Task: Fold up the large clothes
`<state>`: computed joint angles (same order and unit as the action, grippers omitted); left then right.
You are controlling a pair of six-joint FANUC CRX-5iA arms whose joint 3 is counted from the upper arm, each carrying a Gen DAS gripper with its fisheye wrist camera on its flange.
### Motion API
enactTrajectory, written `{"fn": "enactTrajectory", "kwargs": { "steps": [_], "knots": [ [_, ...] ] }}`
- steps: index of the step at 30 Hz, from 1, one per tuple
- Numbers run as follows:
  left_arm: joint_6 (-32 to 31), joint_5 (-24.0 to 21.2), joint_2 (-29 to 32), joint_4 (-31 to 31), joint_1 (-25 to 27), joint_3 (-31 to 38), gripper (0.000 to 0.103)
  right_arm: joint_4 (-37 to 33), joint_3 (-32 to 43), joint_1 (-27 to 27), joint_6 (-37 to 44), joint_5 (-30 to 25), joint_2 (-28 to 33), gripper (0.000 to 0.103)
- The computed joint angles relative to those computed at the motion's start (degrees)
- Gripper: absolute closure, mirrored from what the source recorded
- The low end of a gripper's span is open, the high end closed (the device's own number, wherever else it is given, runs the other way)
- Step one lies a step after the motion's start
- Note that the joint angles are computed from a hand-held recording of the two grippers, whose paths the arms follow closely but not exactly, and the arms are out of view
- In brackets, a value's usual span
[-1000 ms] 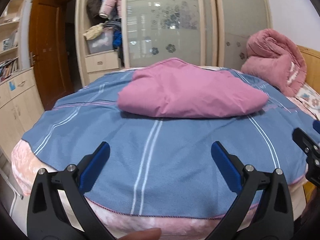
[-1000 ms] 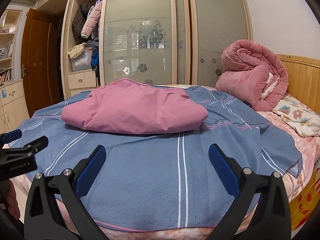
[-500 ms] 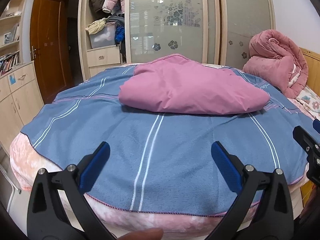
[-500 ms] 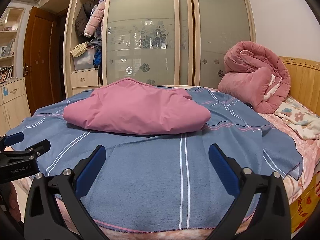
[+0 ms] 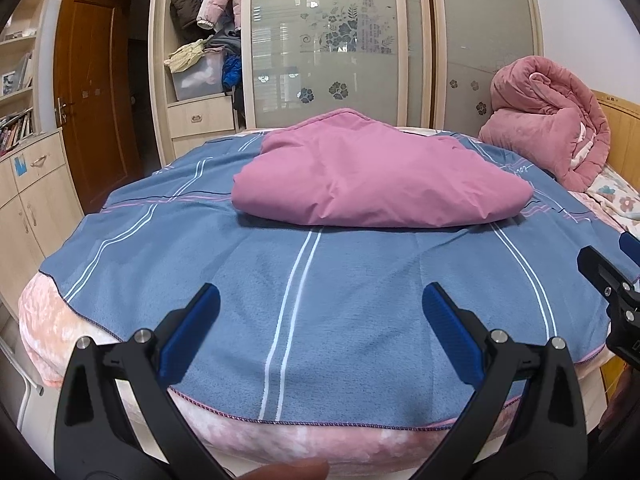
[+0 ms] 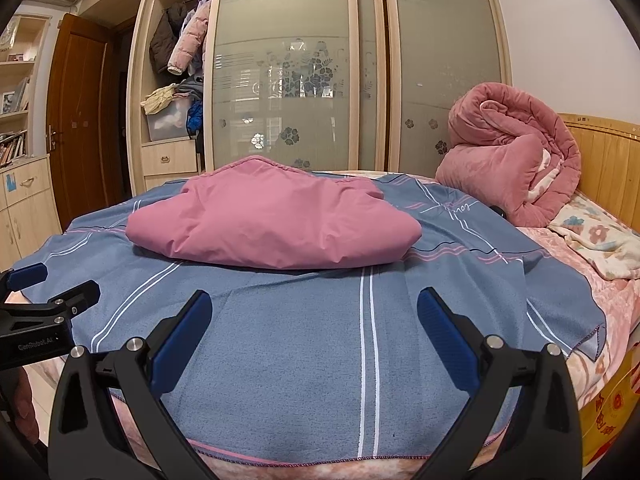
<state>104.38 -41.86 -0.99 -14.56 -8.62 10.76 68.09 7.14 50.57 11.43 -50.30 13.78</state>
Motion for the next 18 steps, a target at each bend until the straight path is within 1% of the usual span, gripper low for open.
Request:
{"fn": "enactTrajectory", "kwargs": {
  "steps": [18],
  "knots": [
    [-0.15, -0.42, 0.00, -0.24, -0.28, 0.36, 0.002, -0.07, 0.07, 0.02, 0.03, -0.09, 0.07, 0.001]
  ]
}}
